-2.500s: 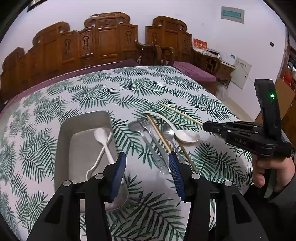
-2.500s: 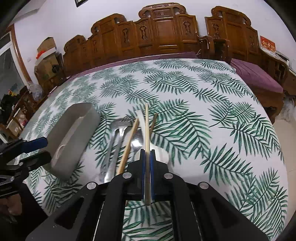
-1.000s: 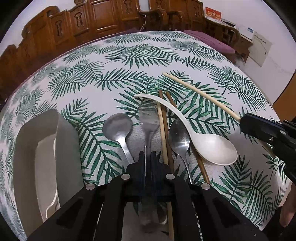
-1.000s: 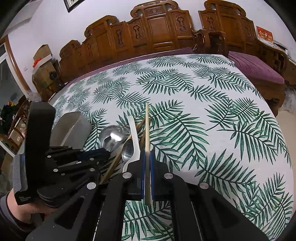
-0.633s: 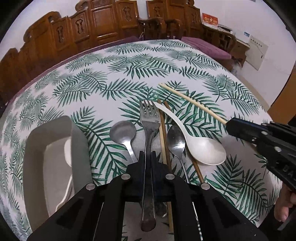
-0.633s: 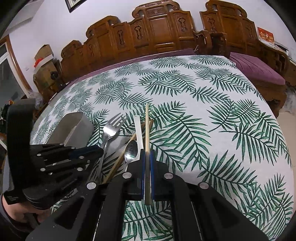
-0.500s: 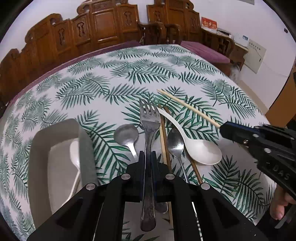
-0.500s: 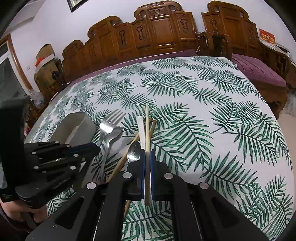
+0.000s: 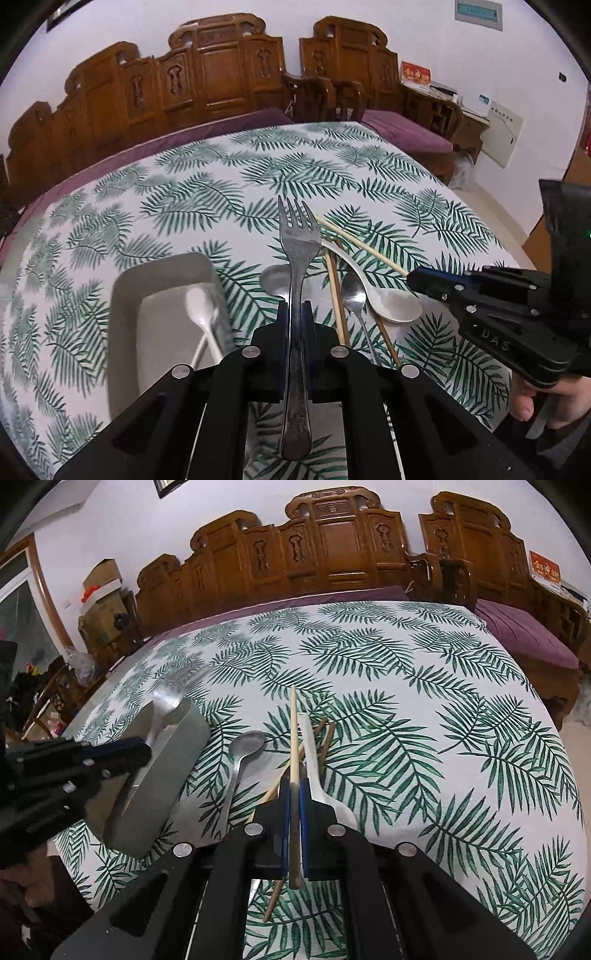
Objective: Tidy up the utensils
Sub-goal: 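Carry the steel fork into the grey tray and open the left tool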
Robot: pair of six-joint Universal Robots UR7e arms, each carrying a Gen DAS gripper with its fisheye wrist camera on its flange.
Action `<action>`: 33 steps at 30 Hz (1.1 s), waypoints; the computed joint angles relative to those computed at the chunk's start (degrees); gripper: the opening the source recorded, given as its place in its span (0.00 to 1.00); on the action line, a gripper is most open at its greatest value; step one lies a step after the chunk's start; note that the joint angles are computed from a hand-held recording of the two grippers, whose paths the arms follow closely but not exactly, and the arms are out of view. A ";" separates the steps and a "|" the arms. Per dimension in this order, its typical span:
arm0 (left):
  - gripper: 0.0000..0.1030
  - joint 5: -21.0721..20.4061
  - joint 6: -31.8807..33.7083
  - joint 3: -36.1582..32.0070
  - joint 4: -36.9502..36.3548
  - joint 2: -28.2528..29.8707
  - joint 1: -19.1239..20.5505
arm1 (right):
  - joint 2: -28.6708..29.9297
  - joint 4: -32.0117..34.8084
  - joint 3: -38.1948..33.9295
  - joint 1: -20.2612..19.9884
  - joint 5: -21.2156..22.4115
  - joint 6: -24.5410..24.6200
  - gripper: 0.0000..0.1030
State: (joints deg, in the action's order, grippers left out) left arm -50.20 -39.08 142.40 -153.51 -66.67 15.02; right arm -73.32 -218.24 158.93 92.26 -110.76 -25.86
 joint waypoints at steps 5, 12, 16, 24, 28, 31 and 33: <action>0.06 1.19 -1.66 1.16 2.99 -3.90 -1.25 | 0.87 0.22 -0.08 1.89 -0.16 0.66 0.06; 0.06 2.70 -4.38 2.37 8.85 -9.08 -2.35 | 3.12 0.18 -0.67 6.75 -1.48 1.87 0.06; 0.06 3.29 -5.71 3.35 11.67 -12.45 -1.93 | 3.89 0.16 -0.77 8.81 -1.72 2.35 0.06; 0.06 4.31 -6.86 4.83 15.54 -15.52 1.71 | 4.28 0.83 -0.99 10.06 -1.97 2.68 0.06; 0.06 4.22 -5.09 4.72 14.64 -13.52 5.02 | 4.13 1.00 -1.08 9.72 -1.92 2.70 0.06; 0.06 4.26 -3.67 4.25 13.94 -11.27 7.27 | 4.31 0.98 -1.10 9.57 -1.88 2.61 0.06; 0.06 4.34 -2.77 3.68 13.87 -9.84 8.78 | 4.31 1.11 -1.12 9.40 -1.83 2.56 0.06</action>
